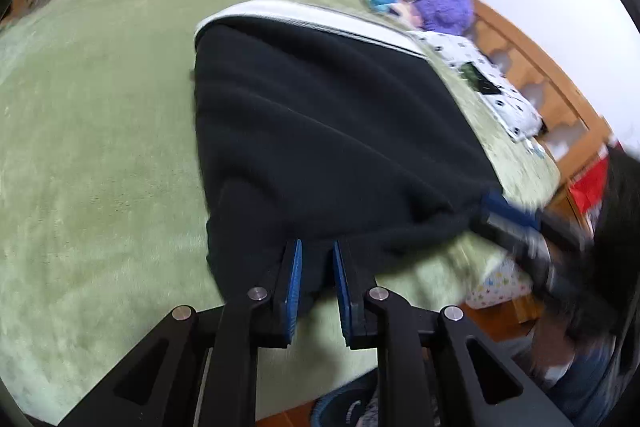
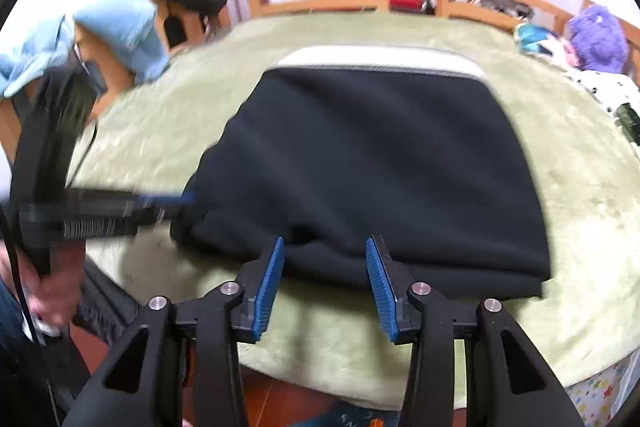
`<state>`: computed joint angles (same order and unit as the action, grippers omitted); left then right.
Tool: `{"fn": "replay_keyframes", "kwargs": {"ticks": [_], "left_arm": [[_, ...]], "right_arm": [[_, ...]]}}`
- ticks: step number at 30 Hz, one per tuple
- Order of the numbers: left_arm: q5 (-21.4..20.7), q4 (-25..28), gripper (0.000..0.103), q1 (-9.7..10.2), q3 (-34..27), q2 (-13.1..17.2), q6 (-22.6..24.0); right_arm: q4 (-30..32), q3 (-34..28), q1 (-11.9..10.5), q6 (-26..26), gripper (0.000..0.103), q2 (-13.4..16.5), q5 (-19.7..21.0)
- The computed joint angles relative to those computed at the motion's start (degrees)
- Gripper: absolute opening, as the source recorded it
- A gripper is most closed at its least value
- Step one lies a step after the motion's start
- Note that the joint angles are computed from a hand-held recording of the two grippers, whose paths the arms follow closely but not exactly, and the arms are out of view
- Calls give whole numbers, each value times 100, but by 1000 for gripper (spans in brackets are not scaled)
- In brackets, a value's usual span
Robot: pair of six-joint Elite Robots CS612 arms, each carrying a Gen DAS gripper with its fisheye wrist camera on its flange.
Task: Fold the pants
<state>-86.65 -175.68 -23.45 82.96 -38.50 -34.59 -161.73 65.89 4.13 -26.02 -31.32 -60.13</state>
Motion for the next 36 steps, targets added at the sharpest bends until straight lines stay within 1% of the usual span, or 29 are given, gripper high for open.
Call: {"fn": "replay_keyframes", "kwargs": {"ticks": [1, 3, 4, 5, 6, 7, 8, 10, 11, 12, 13, 16, 18, 19, 20, 21, 22, 23, 24, 25, 26, 27, 28, 29, 31, 33, 34, 35, 36], "left_arm": [[6, -76, 16, -8, 102, -60, 42], [-134, -254, 16, 25, 270, -145, -60], [-193, -291, 20, 45, 319, -166, -116], [-229, -315, 32, 66, 351, -174, -129], [-202, -363, 39, 76, 353, -165, -92], [-134, -401, 55, 77, 353, -153, -47], [-24, -445, 59, 77, 342, -133, 17], [-65, -583, 59, 104, 291, -80, 80], [-217, -585, 62, 139, 231, -31, 110], [-392, -483, 62, 176, 130, 28, 153], [-459, -394, 62, 195, 59, 74, 163], [-196, -415, 61, 157, -23, 138, 314], [-73, -384, 47, 123, 19, 97, 391], [-14, -366, 36, 107, 48, 75, 456], [-79, -410, 24, 100, 110, 43, 580], [-177, -499, 18, 99, 185, 5, 654], [-346, -581, 7, 110, 250, -20, 673], [-571, -638, 5, 127, 316, -39, 648], [-684, -608, 5, 125, 365, -48, 553], [-786, -544, 2, 132, 366, -31, 535], [-920, -396, 2, 145, 328, -1, 545], [-814, -276, 2, 125, 328, 2, 504], [-614, -397, 2, 83, 401, -41, 572], [-596, -580, 2, 68, 465, -75, 657], [-439, -1003, 2, 34, 618, -218, 815], [-100, -1264, 7, 13, 618, -279, 938], [40, -1263, 23, 14, 553, -266, 1054], [159, -1183, 51, 21, 463, -238, 1148], [166, -1093, 59, 49, 358, -189, 1242]], "right_arm": [[-49, -50, -12, 103, 48, 22, -5], [-184, -131, -54, 417, 49, 74, -82], [-185, -161, -63, 479, 49, 89, -119], [-190, -214, -73, 567, 49, 115, -183], [-224, -257, -80, 663, 49, 136, -232], [-234, -290, -90, 723, 49, 155, -252], [-206, -348, -96, 798, 49, 177, -265], [-180, -422, -113, 963, 49, 206, -261], [-161, -441, -121, 1019, 49, 210, -249], [-125, -472, -125, 1053, 49, 223, -251], [-118, -476, -133, 1074, 49, 227, -256], [-98, -514, -116, 1097, 50, 257, -422], [176, -693, -90, 1129, 51, 342, -611], [333, -749, -73, 1143, 51, 364, -727], [628, -888, -57, 1193, 51, 428, -858], [792, -959, -61, 1253, 51, 468, -858], [833, -983, -60, 1285, 51, 488, -862], [800, -988, -63, 1305, 51, 495, -845], [757, -977, -68, 1305, 51, 492, -832], [721, -959, -72, 1316, 51, 481, -813], [723, -963, -74, 1324, 51, 482, -800], [720, -959, -72, 1325, 51, 477, -795], [707, -955, -64, 1305, 51, 474, -807], [658, -917, -68, 1259, 51, 451, -786], [444, -780, -107, 1298, 51, 388, -547], [232, -696, -157, 1393, 51, 360, -214], [231, -715, -158, 1405, 51, 370, -144], [255, -745, -151, 1407, 51, 382, -139], [292, -782, -136, 1408, 51, 396, -195]]}}
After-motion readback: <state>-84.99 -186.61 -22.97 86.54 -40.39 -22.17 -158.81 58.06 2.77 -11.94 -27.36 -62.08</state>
